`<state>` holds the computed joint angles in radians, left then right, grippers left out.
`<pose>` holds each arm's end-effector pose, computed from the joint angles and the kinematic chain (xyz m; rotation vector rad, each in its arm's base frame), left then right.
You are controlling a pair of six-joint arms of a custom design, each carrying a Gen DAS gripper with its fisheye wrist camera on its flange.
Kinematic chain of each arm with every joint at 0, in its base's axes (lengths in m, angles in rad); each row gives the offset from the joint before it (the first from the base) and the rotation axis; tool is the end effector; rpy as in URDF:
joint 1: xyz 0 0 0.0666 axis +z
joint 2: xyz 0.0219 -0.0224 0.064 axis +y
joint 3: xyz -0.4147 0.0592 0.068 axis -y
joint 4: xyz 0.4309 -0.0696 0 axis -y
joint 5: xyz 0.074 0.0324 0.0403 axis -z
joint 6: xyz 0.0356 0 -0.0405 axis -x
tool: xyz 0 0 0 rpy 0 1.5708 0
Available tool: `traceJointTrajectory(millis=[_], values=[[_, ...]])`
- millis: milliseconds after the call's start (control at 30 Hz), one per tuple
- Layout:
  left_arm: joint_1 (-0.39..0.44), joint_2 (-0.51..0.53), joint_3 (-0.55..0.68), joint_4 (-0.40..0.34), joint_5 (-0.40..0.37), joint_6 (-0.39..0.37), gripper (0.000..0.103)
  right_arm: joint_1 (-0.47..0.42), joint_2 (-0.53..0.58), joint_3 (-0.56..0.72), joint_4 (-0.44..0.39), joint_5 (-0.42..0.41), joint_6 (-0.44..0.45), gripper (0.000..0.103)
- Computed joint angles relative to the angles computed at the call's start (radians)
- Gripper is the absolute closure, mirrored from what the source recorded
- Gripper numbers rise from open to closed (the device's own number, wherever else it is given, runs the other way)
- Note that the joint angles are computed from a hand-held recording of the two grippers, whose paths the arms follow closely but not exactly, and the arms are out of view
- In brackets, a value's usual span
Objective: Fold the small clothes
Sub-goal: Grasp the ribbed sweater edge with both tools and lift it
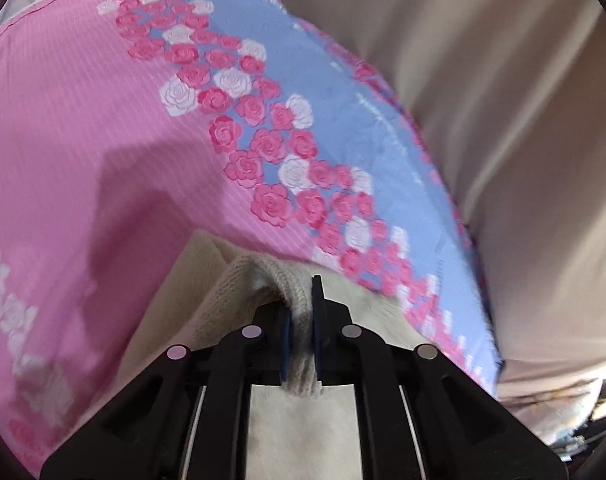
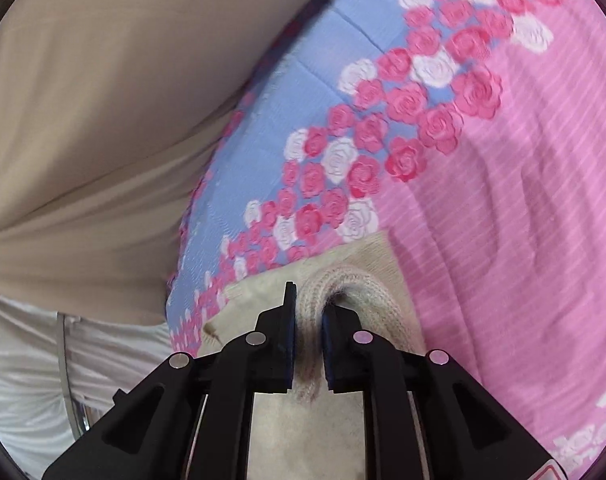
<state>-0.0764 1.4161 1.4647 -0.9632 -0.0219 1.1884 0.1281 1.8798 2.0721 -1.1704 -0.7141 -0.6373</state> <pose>0.5208 -0.0395 0.4848 -1.3572 2.1661 -0.4917 0.6834 0.1111 0.5035 0.3689 2.5959 1.1985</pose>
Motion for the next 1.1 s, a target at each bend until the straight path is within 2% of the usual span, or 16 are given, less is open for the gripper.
traceJointTrajectory(millis=[100,200,267,300,333,400,500,600,700,767,800,833,900,1000,1033,1100], values=[[-0.006,0.033,0.009,-0.019,-0.029,-0.023,0.092,-0.001,0.003,0.014,-0.003,0.002,0.008,0.086],[-0.010,0.016,-0.007,0.017,-0.040,-0.056,0.086,-0.012,-0.048,-0.050,0.115,-0.028,-0.026,0.079],[-0.014,-0.029,-0.043,0.075,-0.076,-0.071,0.069,-0.016,-0.075,-0.077,0.146,-0.032,-0.026,0.071],[-0.020,-0.043,-0.050,0.084,-0.121,-0.068,0.053,-0.013,-0.078,-0.073,0.135,-0.017,-0.001,0.063],[-0.031,-0.074,-0.068,0.099,-0.213,-0.054,0.034,-0.003,-0.081,-0.067,0.116,0.035,0.046,0.051],[-0.032,-0.108,-0.089,0.106,-0.294,-0.047,0.023,0.005,-0.108,-0.084,0.128,0.118,0.100,0.037],[-0.017,-0.118,-0.090,0.076,-0.237,-0.112,0.023,-0.001,-0.124,-0.086,0.126,0.137,0.131,0.035],[-0.023,-0.096,-0.064,0.006,-0.196,-0.210,0.021,0.014,-0.085,-0.016,-0.023,0.217,0.285,0.032],[-0.045,-0.042,-0.036,-0.064,-0.165,-0.295,0.021,0.042,-0.057,0.010,-0.115,0.283,0.396,0.032],[-0.051,-0.019,-0.036,-0.064,-0.132,-0.301,0.035,0.064,-0.055,-0.002,-0.111,0.320,0.437,0.034],[-0.054,-0.012,-0.037,-0.063,-0.126,-0.306,0.064,0.072,-0.052,-0.002,-0.114,0.318,0.459,0.056],[-0.054,-0.002,-0.031,-0.073,-0.124,-0.307,0.088,0.080,-0.035,0.025,-0.150,0.319,0.486,0.099],[-0.039,-0.035,-0.055,-0.023,-0.120,-0.258,0.093,0.086,-0.059,0.014,-0.102,0.335,0.487,0.097],[-0.021,-0.052,-0.049,-0.044,-0.150,-0.245,0.093,0.074,-0.082,-0.002,-0.041,0.343,0.465,0.098],[-0.014,-0.037,-0.039,-0.077,-0.144,-0.252,0.093,0.071,-0.062,0.013,-0.068,0.359,0.474,0.096],[-0.006,0.003,-0.034,-0.118,-0.101,-0.275,0.089,0.072,0.011,0.079,-0.203,0.392,0.499,0.088]])
